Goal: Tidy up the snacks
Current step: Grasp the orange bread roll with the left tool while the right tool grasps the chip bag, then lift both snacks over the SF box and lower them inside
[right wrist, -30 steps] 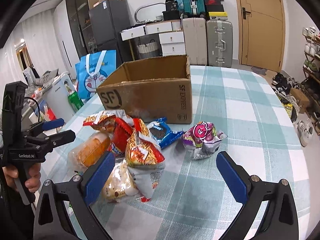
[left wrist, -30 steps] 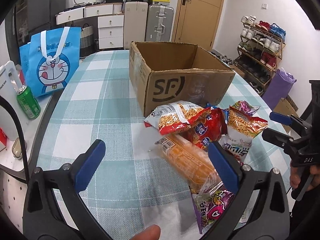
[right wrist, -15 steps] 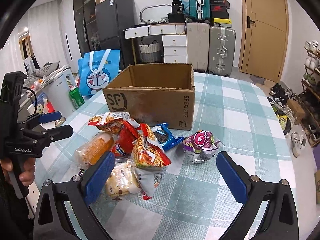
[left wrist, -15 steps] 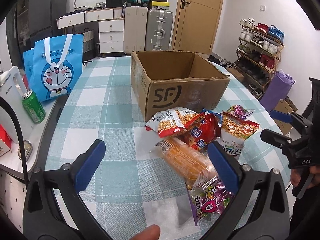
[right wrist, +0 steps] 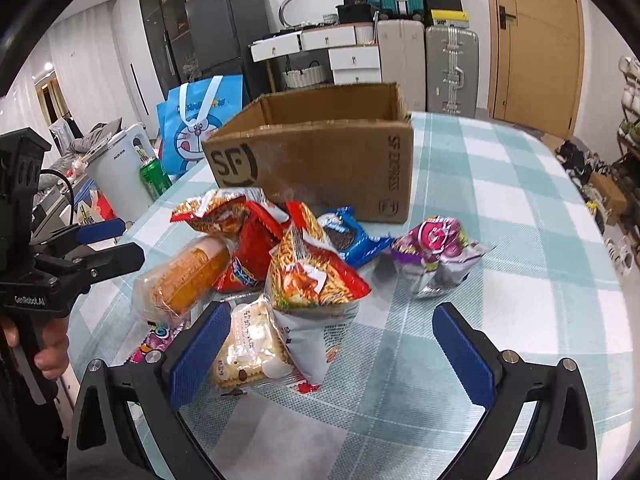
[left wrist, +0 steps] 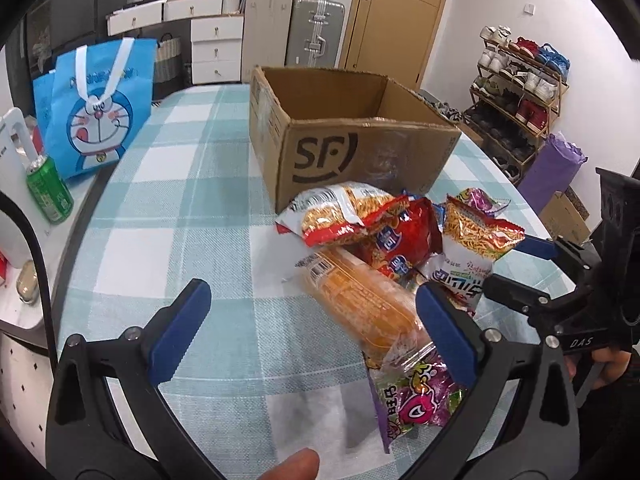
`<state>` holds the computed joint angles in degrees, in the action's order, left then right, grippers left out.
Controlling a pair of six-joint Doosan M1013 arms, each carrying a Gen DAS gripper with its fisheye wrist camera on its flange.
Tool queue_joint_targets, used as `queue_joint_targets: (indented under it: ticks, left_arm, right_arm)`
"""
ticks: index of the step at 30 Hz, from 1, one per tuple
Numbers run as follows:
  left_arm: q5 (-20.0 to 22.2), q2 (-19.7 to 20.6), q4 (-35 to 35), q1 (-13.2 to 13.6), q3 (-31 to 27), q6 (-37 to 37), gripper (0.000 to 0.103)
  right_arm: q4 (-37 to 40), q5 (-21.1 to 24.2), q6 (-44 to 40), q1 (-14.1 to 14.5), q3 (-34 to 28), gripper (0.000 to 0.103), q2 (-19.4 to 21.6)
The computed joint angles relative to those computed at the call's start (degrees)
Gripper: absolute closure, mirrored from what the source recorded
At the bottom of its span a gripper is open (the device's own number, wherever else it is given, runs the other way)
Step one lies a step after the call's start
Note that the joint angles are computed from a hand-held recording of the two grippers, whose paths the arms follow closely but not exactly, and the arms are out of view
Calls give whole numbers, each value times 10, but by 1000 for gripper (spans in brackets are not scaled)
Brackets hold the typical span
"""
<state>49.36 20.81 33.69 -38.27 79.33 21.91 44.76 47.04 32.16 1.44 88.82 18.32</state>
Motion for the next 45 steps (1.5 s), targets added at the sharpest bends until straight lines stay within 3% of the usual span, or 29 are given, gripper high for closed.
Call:
queue_joint_targets:
  ticks: [6,11,16,21,23,34,37,39,41,45]
  left_arm:
    - [-18,12,-20,2,-9,11,1]
    - [-14,25,-38,5,-23,29,1]
    - [-23,30,-66,12,-26,37,1]
    - [-35,32,-91,18,-25,40,1]
    - [-38,33,-97,20,-24,36,1]
    - [-58,32,-120,30,-16,26,1]
    - [-92,26,-161,39,-1,36,14]
    - [-110,26,-204,47,3,65,32]
    - [-118,27,-239,52,4,91,42]
    - [-107,30,-218,53,2,74,65]
  right_arm:
    - [3,18,8,4,-10,2,17]
    - [-4,28,17,9,-20,29,27]
    - [2,34,-1,11,-18,46,27]
    - [5,24,-12,13,-12,51,24]
    - [12,23,-19,12,-9,58,21]
    - [33,-2,-54,11,9,62,9]
    - [38,-3,-61,10,11,62,7]
    - [40,-2,-65,9,12,63,6]
    - [43,-2,-69,8,13,63,6]
    - [43,-1,-69,7,12,63,6]
